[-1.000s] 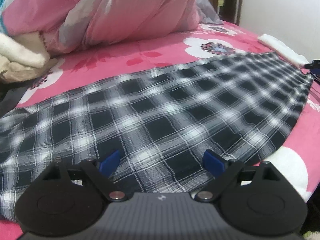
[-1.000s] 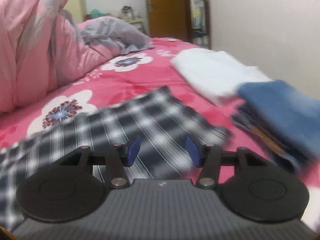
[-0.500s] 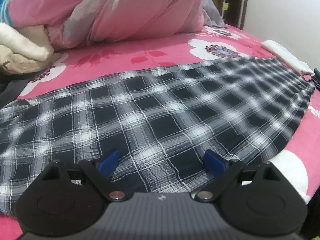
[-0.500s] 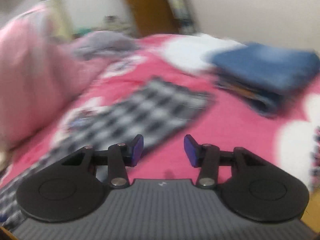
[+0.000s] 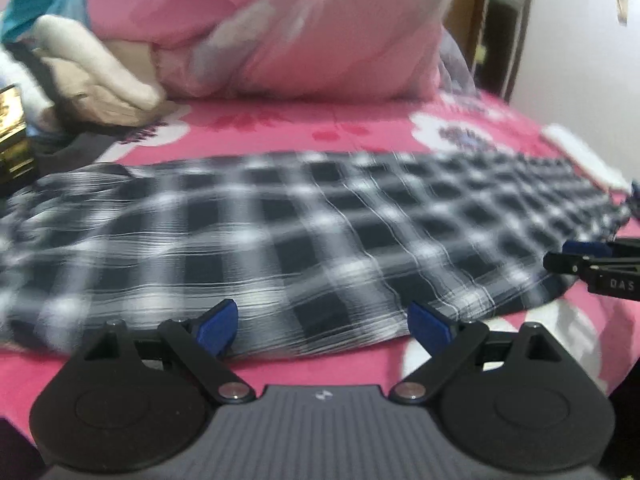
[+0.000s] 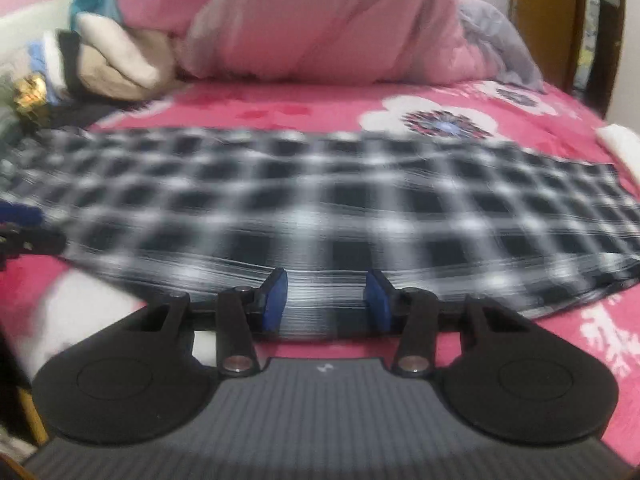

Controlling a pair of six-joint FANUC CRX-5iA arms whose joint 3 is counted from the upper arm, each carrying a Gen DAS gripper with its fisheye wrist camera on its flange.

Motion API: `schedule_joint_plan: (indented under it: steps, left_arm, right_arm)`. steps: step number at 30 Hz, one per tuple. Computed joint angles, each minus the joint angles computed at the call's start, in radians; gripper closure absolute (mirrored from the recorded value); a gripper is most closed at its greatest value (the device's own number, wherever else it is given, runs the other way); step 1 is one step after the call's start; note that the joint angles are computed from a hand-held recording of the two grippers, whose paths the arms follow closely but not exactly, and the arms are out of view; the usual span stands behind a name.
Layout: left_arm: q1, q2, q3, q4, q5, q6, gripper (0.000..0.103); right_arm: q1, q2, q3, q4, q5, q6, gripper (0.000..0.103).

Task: Fold clothes

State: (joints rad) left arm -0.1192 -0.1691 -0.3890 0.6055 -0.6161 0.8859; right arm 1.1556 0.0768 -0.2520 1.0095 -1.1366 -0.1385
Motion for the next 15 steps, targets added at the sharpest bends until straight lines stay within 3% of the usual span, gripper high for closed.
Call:
schedule_joint_plan:
  steps: [3, 7, 10, 15]
  left_arm:
    - [0.048, -0.053, -0.070, 0.104, 0.039, -0.020, 0.010]
    - [0.127, -0.110, -0.126, 0.153, 0.085, 0.067, 0.010]
    - [0.194, -0.132, -0.144, 0.144, 0.102, 0.217, 0.011]
    - [0.266, -0.119, -0.115, -0.014, 0.151, 0.517, 0.014]
  right_arm:
    - [-0.008, 0.018, 0.036, 0.041, 0.016, 0.005, 0.060]
    - [-0.035, 0.058, 0.085, 0.090, 0.090, 0.003, 0.060]
    - [-0.064, 0.087, 0.123, 0.085, 0.187, -0.015, 0.060]
    - [-0.087, 0.157, 0.220, 0.015, 0.265, 0.036, 0.060]
